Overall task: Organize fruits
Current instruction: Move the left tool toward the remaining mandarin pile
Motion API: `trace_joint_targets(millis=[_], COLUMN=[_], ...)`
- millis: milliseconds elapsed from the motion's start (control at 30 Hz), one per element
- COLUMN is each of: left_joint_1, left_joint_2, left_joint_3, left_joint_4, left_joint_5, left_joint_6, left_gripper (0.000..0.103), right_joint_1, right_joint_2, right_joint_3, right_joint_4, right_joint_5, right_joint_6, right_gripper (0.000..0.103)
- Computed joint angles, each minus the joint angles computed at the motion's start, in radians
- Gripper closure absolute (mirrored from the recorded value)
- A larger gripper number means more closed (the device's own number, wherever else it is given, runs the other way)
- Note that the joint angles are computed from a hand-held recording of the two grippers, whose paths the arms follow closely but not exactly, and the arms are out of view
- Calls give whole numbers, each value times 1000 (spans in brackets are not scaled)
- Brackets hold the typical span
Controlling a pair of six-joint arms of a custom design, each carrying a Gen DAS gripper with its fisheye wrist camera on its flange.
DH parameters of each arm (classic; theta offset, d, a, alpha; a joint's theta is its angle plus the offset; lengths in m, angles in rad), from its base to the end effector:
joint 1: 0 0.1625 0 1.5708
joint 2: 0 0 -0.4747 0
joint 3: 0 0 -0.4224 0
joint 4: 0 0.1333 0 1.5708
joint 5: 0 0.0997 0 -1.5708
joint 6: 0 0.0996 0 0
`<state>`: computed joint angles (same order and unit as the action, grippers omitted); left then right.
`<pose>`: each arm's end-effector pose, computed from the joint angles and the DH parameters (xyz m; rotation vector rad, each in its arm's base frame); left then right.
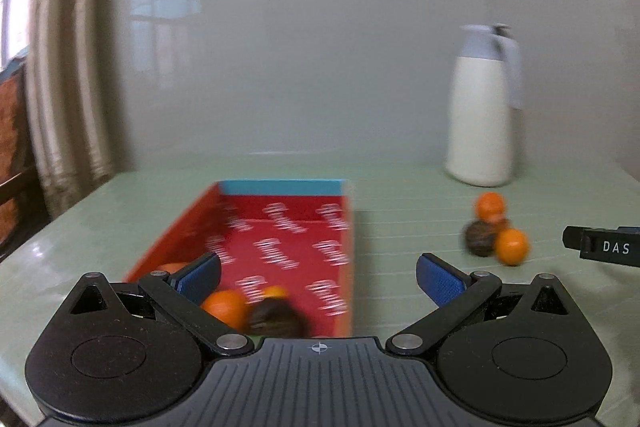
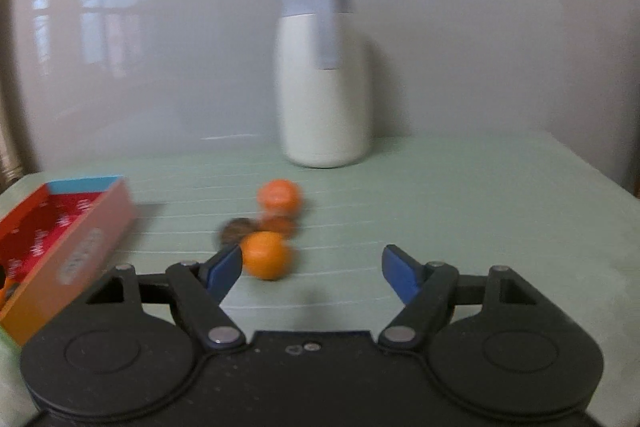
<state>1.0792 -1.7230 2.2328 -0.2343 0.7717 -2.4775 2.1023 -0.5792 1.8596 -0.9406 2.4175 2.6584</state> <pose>0.0216 -0.3932 0.3107 0.5285 1.9197 -1.3605 0.3279 -0.4420 -0.0984 0.4052 -2.0104 1.4026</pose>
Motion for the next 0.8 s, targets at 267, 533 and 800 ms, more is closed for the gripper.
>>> trace_joint_targets(millis=[267,533,800], left_joint_1=[-62,-46,-34], left_joint_2=[135,267,357], left_joint_3=[-35,-90,-144], left_joint_4=[24,-6,17], left_joint_5=[7,29,72], left_joint_6=[-51,-39,-84], left_gripper=[0,0,1], right_joint_1=[-42,-68,-92], right_joint_2=[-68,-104,-126], right_joint_3=[128,190,222], right_joint_4=[-169,-238,-263], right_joint_5=[59,64,45], right_joint_6=[-15,-9,16], right_gripper=[24,24,23])
